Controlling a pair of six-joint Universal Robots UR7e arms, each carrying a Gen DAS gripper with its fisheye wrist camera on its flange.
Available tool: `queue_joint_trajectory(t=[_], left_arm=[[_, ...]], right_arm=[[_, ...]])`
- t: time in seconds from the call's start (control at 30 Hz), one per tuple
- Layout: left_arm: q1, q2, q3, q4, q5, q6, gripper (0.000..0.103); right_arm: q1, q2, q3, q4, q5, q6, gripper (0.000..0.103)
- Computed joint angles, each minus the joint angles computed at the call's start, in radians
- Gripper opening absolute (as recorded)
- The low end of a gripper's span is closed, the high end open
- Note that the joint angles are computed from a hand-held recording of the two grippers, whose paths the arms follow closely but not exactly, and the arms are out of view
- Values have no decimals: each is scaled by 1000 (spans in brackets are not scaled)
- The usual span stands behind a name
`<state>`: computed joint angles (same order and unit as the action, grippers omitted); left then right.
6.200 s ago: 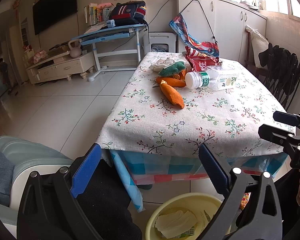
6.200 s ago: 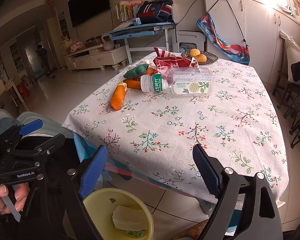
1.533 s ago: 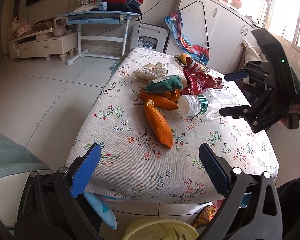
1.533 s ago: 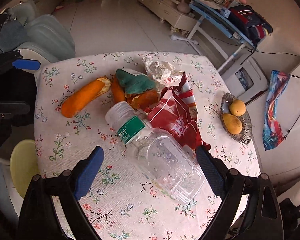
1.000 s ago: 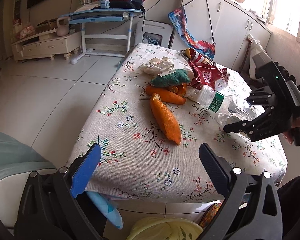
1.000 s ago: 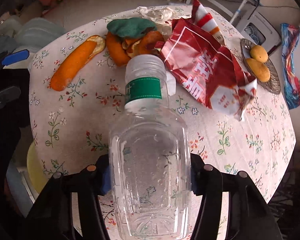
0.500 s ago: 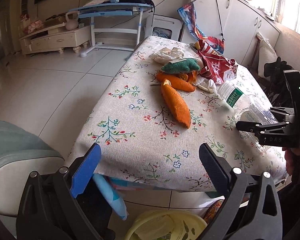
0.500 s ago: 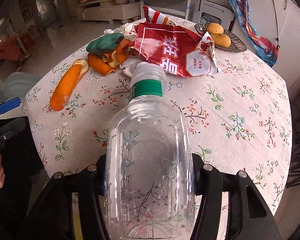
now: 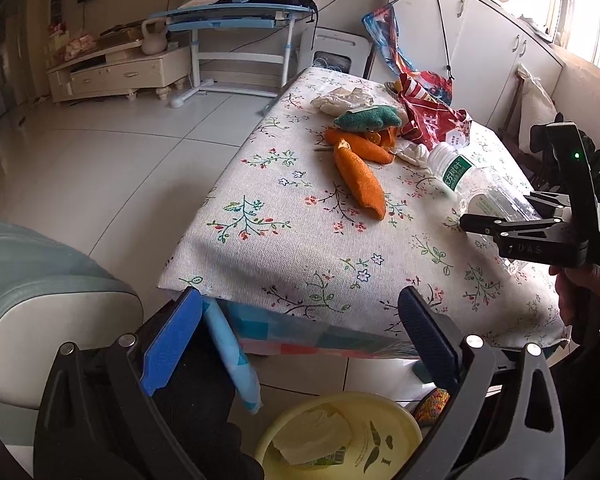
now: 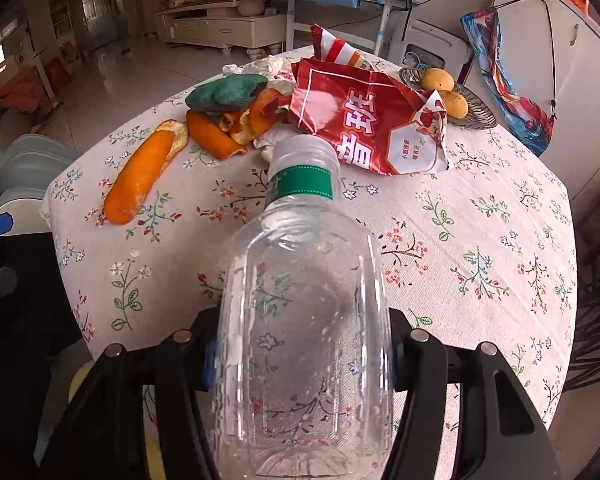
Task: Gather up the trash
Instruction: 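Hold the bottle in the right gripper while the left gripper grasps an orange peel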
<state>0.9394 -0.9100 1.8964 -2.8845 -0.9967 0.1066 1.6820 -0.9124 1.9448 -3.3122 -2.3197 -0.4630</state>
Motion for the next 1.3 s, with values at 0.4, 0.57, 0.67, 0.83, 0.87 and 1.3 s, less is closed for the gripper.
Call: queue_joint_trajectory(t=[0.4, 0.57, 0.67, 0.83, 0.87, 1.3], left_arm=[[2, 1, -6, 4, 5, -4, 95], [0, 7, -13, 12, 8, -11, 95], [-3, 10, -10, 10, 13, -4, 95], [-5, 10, -7, 10, 18, -4, 95], [-5, 9, -8, 11, 19, -5, 95], [-1, 10, -15, 19, 13, -15, 95]], right_arm=[[-18, -53, 30, 13, 90, 79, 56], [-35, -91, 50, 8, 173, 139, 56], [-39, -99, 54, 4, 194, 155, 56], [-44, -104, 59, -4, 214, 161, 56], [-43, -104, 59, -4, 216, 162, 56], [-57, -134, 87, -18, 265, 203, 56]])
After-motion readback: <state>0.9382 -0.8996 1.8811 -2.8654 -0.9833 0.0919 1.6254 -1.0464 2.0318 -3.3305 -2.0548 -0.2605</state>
